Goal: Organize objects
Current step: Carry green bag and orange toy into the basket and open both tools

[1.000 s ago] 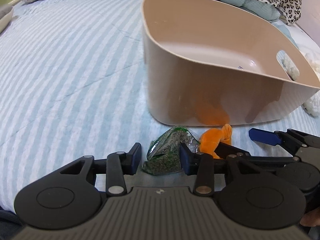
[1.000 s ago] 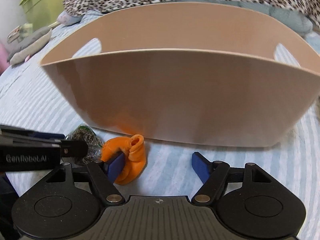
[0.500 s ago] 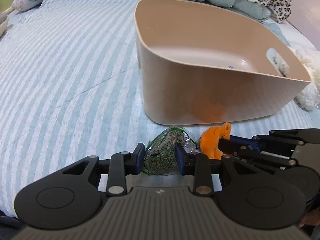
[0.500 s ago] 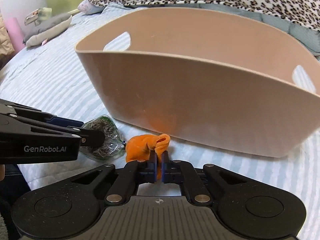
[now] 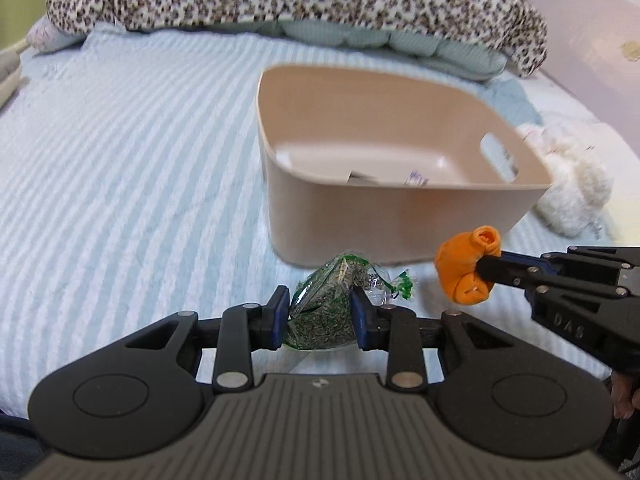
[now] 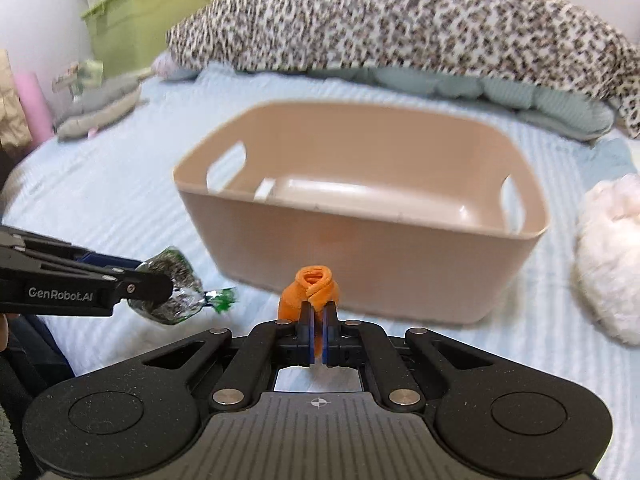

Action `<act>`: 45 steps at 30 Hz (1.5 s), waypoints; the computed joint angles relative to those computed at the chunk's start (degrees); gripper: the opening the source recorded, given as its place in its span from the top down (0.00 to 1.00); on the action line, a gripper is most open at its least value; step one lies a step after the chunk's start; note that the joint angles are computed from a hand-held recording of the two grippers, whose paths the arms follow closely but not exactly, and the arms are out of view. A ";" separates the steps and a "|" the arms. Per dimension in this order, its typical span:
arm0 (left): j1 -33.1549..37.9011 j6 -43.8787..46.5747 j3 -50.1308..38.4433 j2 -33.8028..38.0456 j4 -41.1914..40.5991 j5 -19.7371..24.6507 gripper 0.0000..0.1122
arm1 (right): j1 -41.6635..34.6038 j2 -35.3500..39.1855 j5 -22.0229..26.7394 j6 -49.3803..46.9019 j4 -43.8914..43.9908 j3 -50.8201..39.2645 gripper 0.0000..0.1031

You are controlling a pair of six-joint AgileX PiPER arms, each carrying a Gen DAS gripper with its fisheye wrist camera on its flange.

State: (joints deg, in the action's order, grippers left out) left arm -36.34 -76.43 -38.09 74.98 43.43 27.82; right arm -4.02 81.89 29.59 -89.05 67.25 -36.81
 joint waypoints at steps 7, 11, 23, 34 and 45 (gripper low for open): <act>-5.00 -2.47 -4.87 -4.44 5.51 8.10 0.69 | -7.58 -5.06 8.03 0.67 1.53 -3.71 0.97; -7.25 -6.64 -9.27 -2.74 12.60 13.38 0.69 | -9.46 -5.35 10.02 0.78 4.16 -6.76 0.97; 1.43 0.77 -24.80 15.59 11.97 10.23 0.69 | -2.95 5.17 -0.94 -0.52 11.47 -16.13 0.97; 6.84 9.17 -28.21 27.22 3.57 6.80 0.69 | 3.74 15.20 -11.14 17.31 -5.07 -20.00 0.97; 5.25 11.43 -27.99 23.97 1.75 9.15 0.33 | 4.45 13.61 -12.18 27.02 -14.74 -18.55 0.40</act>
State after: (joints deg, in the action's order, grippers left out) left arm -31.09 -65.00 -66.08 98.94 45.19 36.97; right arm 0.42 95.50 17.41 -62.03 52.51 -55.36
